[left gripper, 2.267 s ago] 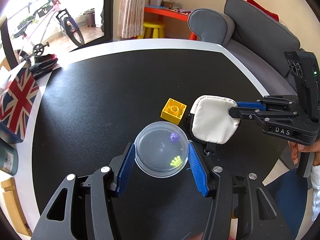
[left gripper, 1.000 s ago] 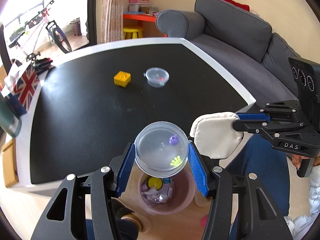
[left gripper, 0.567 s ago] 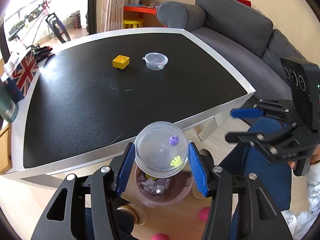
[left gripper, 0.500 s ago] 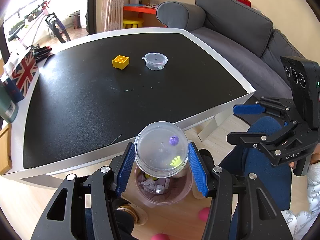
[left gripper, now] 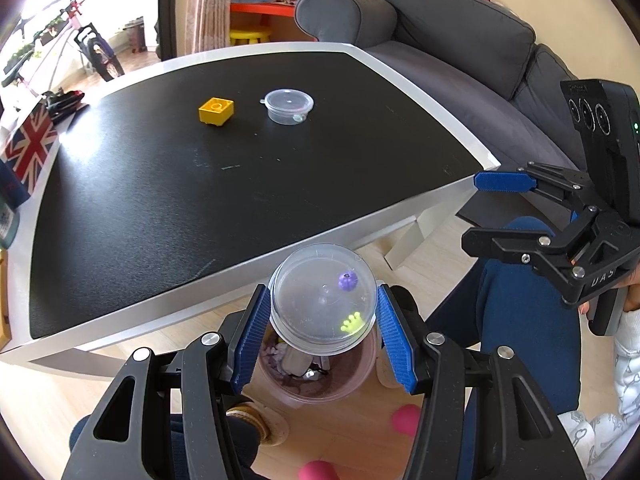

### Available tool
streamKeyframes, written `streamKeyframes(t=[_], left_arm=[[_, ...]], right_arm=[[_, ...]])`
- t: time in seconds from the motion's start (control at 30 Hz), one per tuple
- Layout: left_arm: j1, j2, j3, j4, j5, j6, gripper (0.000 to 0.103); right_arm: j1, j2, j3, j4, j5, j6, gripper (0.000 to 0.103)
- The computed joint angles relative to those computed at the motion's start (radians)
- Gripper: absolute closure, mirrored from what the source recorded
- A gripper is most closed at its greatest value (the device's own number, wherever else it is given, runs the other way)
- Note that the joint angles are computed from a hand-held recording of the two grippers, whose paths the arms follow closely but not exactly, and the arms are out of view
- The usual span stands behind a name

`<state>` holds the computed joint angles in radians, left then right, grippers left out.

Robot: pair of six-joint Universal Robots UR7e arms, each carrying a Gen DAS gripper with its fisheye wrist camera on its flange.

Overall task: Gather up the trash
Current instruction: 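Open both tools over the pink bin, dropping pouch and dome lid, then move the right tool to the clear round container and close on it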

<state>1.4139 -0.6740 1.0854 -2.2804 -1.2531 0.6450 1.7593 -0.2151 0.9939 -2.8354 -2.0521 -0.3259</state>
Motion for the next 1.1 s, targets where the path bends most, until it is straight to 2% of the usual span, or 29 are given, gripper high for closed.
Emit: streamKeyframes(t=[0.27, 0.3, 0.33, 0.37, 1.1], left_arm=[[-0.003, -0.001, 0.0, 0.005, -0.021, -0.004, 0.048], [-0.003, 0.0, -0.002, 0.007, -0.025, -0.009, 0.033], [-0.001, -0.002, 0.0, -0.001, -0.032, -0.01, 0.011], [0.0, -0.009, 0.017, -0.039, -0.043, -0.005, 0.01], [-0.003, 0.013, -0.037, -0.053, -0.032, -0.046, 0.008]], right_arm=[[-0.002, -0.016, 0.023, -0.032, -0.001, 0.005, 0.007], [-0.002, -0.017, 0.025, -0.036, -0.001, 0.005, 0.007], [-0.001, -0.018, 0.027, -0.037, -0.002, 0.004, 0.007], [-0.001, -0.019, 0.028, -0.038, -0.001, 0.004, 0.007], [0.001, -0.009, 0.003, -0.019, 0.01, 0.006, 0.006]])
